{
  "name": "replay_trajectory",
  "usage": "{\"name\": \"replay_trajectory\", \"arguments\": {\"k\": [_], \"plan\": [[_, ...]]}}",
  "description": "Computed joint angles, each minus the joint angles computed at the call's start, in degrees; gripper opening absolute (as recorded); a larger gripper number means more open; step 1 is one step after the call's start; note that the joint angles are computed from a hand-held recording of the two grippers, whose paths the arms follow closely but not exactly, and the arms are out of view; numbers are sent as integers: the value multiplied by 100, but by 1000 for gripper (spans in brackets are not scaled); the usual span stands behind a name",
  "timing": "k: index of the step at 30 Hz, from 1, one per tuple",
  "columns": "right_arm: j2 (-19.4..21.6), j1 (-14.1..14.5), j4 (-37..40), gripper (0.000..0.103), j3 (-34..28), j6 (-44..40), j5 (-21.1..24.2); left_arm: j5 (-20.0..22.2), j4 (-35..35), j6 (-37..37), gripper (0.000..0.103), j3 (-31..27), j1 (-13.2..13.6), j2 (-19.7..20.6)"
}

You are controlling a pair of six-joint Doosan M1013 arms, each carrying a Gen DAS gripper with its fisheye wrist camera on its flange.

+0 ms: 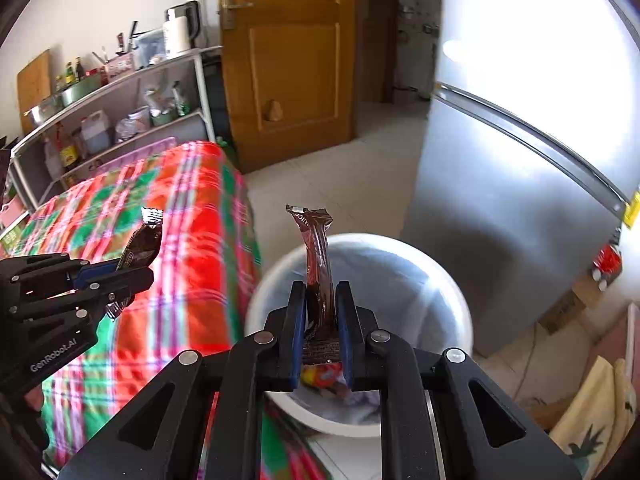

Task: Collect trash
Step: 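Carry both brown wrappers from the table over the bin, then open both grippers above the bin to drop the wrappers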

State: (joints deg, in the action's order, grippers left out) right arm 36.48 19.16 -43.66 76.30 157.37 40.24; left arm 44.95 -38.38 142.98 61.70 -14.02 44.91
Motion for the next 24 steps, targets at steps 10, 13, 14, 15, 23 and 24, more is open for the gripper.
{"name": "replay_trajectory", "arguments": {"k": [10,13,14,15,23,24], "plan": [[-29,-319,598,15,395,-153,36,103,431,-231,12,-122,-431,192],[19,-390,782,15,412,-289,42,124,645,-398,12,-178,-506,248],[2,-411,815,15,461,-309,15,95,699,-445,12,-184,-525,261],[14,-435,853,15,468,-338,-3,128,734,-514,12,-219,-537,288],[152,-519,1251,17,353,-783,29,210,925,-826,19,-362,-539,409],[169,-516,1236,24,333,-735,88,192,954,-871,23,-367,-539,415]]}}
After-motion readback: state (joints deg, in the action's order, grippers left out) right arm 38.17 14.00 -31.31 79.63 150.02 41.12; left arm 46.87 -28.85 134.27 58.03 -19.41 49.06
